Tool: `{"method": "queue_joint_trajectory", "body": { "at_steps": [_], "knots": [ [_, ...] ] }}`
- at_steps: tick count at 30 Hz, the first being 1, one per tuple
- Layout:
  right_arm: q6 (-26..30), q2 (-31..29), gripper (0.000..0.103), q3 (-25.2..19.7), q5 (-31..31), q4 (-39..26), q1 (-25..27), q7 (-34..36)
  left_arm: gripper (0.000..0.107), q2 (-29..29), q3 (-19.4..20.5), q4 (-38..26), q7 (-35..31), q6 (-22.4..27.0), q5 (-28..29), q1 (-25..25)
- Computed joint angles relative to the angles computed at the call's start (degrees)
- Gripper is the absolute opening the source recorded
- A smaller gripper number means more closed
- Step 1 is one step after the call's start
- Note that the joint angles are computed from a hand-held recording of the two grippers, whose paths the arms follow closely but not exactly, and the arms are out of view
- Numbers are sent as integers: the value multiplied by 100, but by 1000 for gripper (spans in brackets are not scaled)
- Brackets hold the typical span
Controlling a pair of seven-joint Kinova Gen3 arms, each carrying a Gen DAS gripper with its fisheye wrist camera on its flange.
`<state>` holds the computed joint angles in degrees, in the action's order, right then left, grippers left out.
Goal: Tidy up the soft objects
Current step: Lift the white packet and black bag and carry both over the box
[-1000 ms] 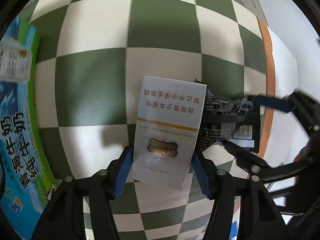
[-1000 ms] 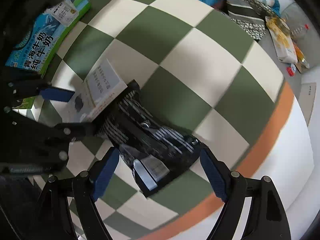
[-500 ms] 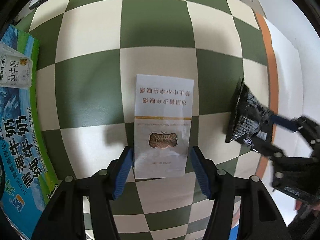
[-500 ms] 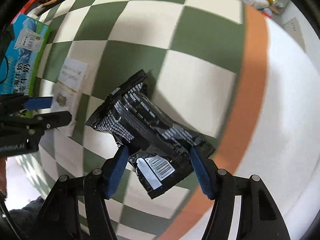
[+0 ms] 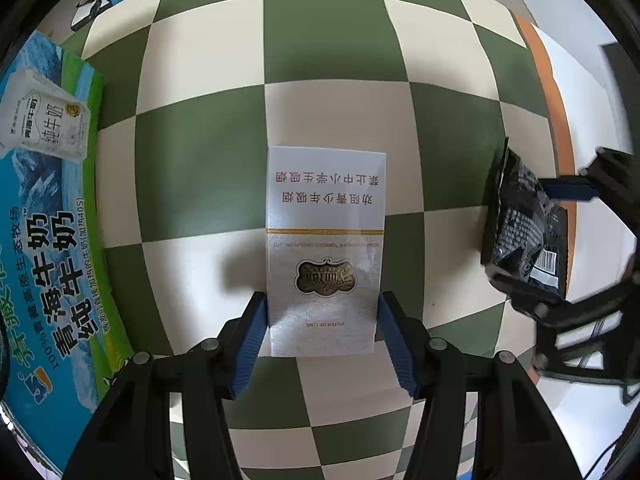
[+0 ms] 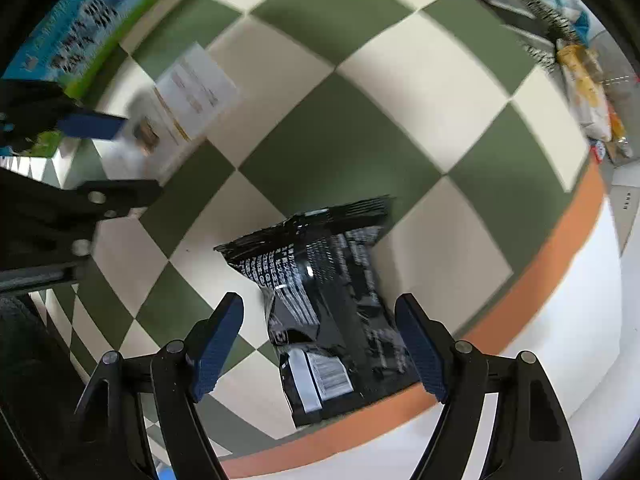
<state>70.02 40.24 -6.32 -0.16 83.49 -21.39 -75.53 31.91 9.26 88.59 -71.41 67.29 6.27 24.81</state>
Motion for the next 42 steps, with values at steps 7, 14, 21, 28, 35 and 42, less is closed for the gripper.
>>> {"method": "queue_joint_trajectory", "body": {
  "at_steps": [7,14,21,28,35,42],
  "knots": [
    [-510,-44,64,263,100,84,-55,-1027,54,283,-71,-547,105,260,-229,162],
    [-586,-34,62,491,-201,147,186,-2604,53,553,-157,-870,281,248,-557,465],
    [-784,-180,53,357,-367,404,555,-3417,52,320,-154,-501,482,-108,-660,575],
    [-1123,-659,51,263,-895,1074,1135,-3260,53,-561,16,-36,315,-399,-510,420],
    [-1074,-1461,51,124,-1629,1181,1526,-3165,53,-1857,109,358,-357,-293,-106,-117],
    [-1544,-2870,51,-447,-2010,1602,337,-4680,53,-2829,-421,488,-1806,609,710,-1400]
  ]
}}
